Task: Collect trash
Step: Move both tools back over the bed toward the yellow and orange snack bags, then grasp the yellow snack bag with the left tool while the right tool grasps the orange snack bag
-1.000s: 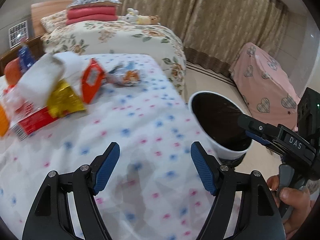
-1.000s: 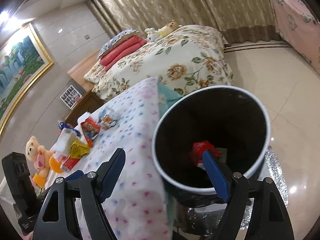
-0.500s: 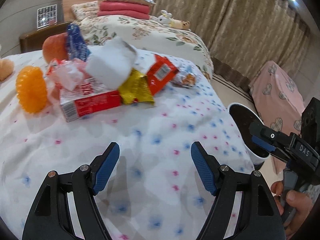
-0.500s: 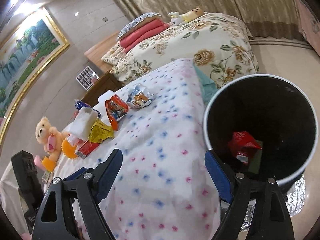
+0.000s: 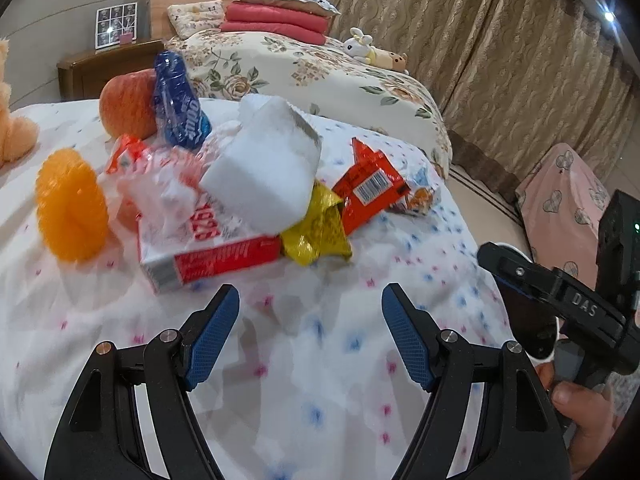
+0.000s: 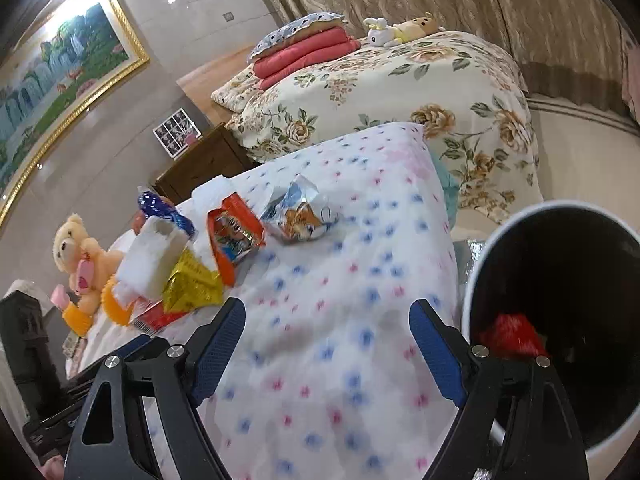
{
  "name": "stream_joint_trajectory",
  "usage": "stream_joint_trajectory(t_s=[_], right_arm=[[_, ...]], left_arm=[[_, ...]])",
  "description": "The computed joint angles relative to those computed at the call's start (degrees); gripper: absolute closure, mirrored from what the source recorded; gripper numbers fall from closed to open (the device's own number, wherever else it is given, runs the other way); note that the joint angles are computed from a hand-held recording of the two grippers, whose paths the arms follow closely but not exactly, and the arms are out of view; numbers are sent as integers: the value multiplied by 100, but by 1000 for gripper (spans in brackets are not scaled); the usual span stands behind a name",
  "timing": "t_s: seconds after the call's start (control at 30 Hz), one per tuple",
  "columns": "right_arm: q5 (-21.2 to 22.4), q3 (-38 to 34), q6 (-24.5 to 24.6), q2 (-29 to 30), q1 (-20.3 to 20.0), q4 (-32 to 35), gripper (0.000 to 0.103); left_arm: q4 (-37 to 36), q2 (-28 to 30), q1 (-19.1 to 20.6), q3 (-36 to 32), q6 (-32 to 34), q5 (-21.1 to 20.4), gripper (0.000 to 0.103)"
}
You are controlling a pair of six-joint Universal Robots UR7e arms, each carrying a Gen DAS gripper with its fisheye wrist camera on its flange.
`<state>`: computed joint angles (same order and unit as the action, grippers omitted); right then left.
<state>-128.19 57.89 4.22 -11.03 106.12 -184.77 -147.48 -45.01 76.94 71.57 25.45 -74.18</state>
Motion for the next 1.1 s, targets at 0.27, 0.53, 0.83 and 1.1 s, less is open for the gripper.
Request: stream_joint_trajectory(t_s=[0.27, 0.53, 0.83, 1.1], right_arm=[[126, -969, -245, 357, -146, 746, 25], [278, -2026, -256, 803, -251, 1532, 38], [381, -1860, -207, 739, -262, 1483, 101], [486, -1031, -186, 421, -159, 812, 103]], left_arm=[[143, 309, -49, -418, -87, 35, 28], [221, 464, -5, -668, -231, 43, 43], [405, 471, 32, -752, -181, -194, 96], [124, 113, 66, -215, 66, -411, 99]])
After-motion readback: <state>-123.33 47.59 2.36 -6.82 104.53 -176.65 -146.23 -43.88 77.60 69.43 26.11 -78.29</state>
